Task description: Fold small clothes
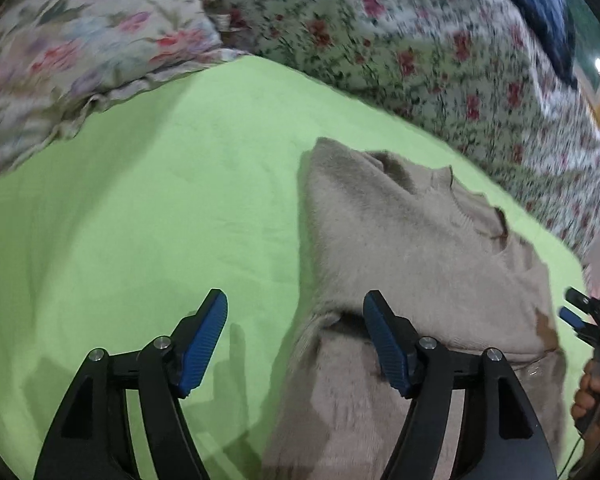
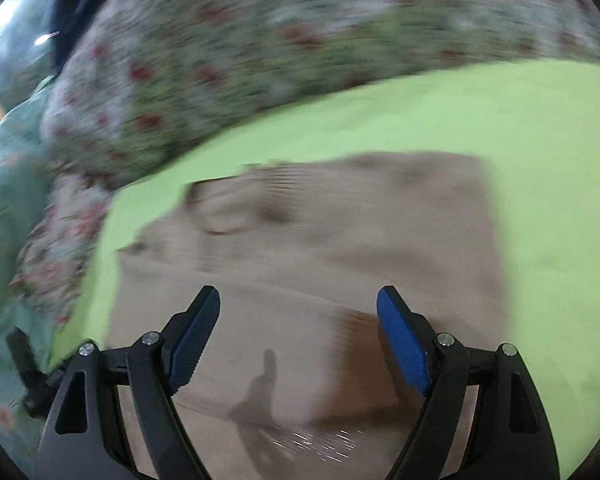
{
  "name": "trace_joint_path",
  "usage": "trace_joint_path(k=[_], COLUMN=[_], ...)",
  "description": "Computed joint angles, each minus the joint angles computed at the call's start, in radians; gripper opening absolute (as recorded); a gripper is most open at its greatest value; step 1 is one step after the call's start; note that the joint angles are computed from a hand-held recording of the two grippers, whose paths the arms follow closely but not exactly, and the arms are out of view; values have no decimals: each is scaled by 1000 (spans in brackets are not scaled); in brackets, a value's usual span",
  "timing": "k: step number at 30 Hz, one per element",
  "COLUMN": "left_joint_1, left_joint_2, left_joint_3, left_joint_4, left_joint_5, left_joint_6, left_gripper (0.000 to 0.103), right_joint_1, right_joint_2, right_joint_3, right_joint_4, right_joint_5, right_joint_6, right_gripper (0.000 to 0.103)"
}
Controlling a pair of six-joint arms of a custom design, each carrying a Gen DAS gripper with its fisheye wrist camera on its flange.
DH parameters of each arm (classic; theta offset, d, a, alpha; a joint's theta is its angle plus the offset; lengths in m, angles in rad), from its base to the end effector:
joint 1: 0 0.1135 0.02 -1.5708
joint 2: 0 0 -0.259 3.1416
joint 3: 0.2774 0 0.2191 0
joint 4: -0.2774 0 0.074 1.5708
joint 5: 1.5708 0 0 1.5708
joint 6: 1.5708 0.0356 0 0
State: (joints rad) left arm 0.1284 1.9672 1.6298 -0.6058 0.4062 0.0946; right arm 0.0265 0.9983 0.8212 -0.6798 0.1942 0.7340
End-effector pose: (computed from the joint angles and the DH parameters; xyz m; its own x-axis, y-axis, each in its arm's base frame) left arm 0.3999 0.0374 0.2529 -0.7886 -0.0143 -0.6148 0.1878 0.9464 -0.2629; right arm 0.1691 -0.0024 0.2708 -0.4938 0.6444 -0.5839 0.5806 0.7442 0.3303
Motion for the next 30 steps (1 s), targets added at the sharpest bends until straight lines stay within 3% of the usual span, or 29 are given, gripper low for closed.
trace_joint_path(k=[5, 7, 8, 9, 13, 16, 18, 20, 23, 26, 28, 30], left_joint_1=[-61, -76, -84, -91, -103, -115, -119, -117, -105, -90, -64, -16], left_joint_2=[62, 76, 85, 92, 88, 105, 112, 107, 88, 41, -24, -105], left_joint_3=[87, 95, 107, 117, 114, 117, 115, 110, 91, 32, -59, -155], left_joint_4=[-45, -53, -65, -76, -74, -71, -65, -67, -76, -86, -65, -63], left_joint_5=[-95, -127, -147, -162, -190, -222, -243, -250, -244, -258, -240, -165], left_joint_6=[7, 17, 21, 26, 37, 36, 43, 47, 66, 97, 124, 151], left_gripper=[71, 71, 71, 71, 72, 76, 79, 81, 81, 80, 80, 80], right_joint_1=[-11, -20, -19, -6, 108, 67, -4, -6, 36, 120, 237, 424], right_joint_2=[24, 70, 86, 84, -33, -5, 78, 51, -22, -88, -139, -165], right_joint_3=[-50, -63, -63, -58, 1, -19, -65, -114, -109, -84, -63, -34], right_joint_4=[-40, -21, -15, -7, -50, -70, -41, -6, -59, -121, -191, -293], right_joint_5=[33, -6, -22, -32, 122, 110, 11, 18, 54, 97, 156, 267], right_joint_6=[6, -10, -19, -13, 20, 9, -20, -3, 93, 155, 228, 381], right_gripper=[79, 53, 26, 6, 6, 6, 7, 7, 22, 28, 34, 42])
